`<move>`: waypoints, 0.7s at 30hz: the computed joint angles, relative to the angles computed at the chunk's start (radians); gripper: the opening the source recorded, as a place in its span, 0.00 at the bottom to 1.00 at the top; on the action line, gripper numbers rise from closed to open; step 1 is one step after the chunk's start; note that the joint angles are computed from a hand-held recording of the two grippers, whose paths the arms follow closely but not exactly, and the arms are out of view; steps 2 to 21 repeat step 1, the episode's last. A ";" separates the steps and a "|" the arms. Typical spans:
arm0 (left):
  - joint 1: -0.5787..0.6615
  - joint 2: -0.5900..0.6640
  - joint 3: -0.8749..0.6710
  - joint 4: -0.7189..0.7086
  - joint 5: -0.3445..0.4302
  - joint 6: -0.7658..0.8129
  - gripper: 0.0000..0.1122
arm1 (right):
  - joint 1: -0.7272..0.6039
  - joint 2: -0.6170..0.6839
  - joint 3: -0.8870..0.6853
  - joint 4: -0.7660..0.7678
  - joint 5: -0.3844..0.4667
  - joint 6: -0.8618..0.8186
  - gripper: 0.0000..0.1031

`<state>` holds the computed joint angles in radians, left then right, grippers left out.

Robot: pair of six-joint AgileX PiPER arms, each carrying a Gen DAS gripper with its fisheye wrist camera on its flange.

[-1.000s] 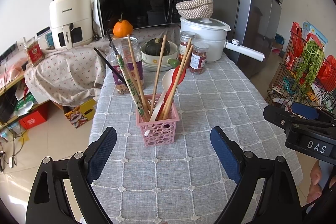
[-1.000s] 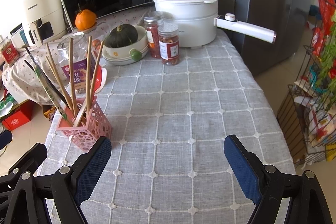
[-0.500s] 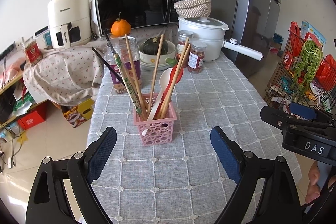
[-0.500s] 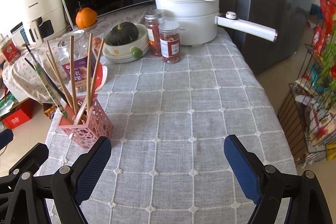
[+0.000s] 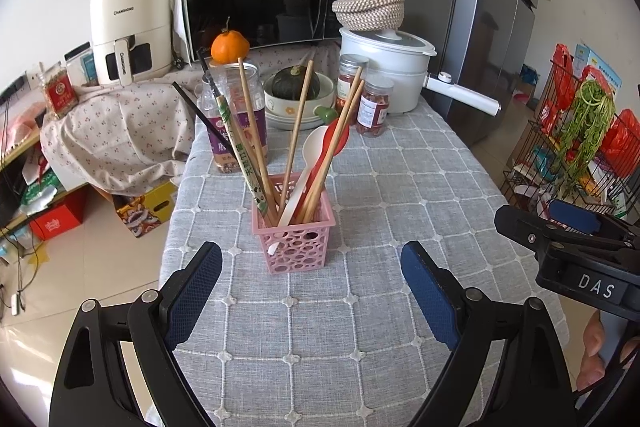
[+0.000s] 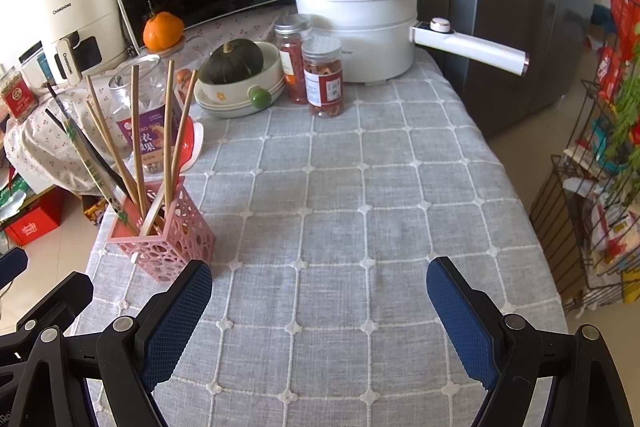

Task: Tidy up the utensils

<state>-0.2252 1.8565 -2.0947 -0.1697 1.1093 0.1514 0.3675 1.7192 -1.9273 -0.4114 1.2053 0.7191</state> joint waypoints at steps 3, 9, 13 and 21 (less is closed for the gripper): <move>0.004 0.003 -0.006 -0.005 0.001 0.001 0.83 | 0.000 -0.001 0.002 0.001 -0.001 0.001 0.88; 0.004 0.003 -0.006 -0.005 0.001 0.001 0.83 | 0.000 -0.001 0.002 0.001 -0.001 0.001 0.88; 0.004 0.003 -0.006 -0.005 0.001 0.001 0.83 | 0.000 -0.001 0.002 0.001 -0.001 0.001 0.88; 0.004 0.003 -0.006 -0.005 0.001 0.001 0.83 | 0.000 -0.001 0.002 0.001 -0.001 0.001 0.88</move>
